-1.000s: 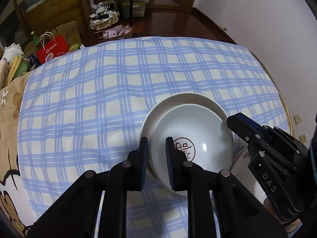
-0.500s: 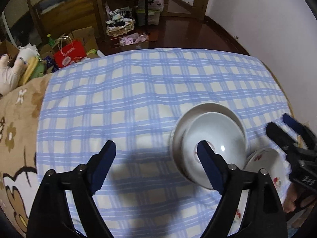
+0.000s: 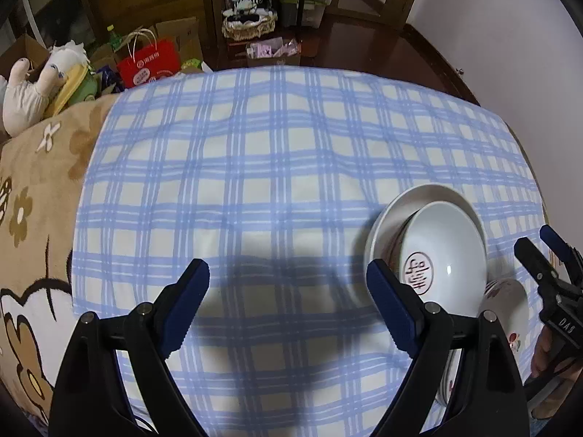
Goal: Organize plates and bowls
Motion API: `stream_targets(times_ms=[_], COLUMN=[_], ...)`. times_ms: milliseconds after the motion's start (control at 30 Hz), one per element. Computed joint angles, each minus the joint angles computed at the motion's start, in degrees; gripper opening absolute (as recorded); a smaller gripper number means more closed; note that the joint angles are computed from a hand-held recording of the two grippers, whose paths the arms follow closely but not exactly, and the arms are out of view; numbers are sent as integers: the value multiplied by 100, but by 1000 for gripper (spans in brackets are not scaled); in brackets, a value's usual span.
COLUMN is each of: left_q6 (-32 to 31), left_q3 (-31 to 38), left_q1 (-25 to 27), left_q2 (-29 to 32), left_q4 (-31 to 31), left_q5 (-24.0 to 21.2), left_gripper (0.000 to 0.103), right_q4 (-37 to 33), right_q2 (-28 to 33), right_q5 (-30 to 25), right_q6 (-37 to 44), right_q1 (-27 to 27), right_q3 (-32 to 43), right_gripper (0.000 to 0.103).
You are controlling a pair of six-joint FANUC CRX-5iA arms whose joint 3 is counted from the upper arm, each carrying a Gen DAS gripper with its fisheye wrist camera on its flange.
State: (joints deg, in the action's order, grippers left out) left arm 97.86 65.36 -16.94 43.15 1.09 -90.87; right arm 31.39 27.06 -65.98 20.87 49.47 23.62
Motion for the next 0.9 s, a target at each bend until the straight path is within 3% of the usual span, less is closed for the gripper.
stream_targets(times_ms=[233, 900], left_q6=[-17, -228], left_q3=[-108, 615], left_q1=[72, 43], left_q2=[84, 641], left_q4=[286, 586], left_q5=[3, -409], left_gripper=[87, 87], right_q4=[-175, -538], right_q2=[197, 493], right_q5=[-501, -830], right_q6=[32, 233], right_q1=[-49, -91], right_q3=[317, 703], right_gripper=[103, 103])
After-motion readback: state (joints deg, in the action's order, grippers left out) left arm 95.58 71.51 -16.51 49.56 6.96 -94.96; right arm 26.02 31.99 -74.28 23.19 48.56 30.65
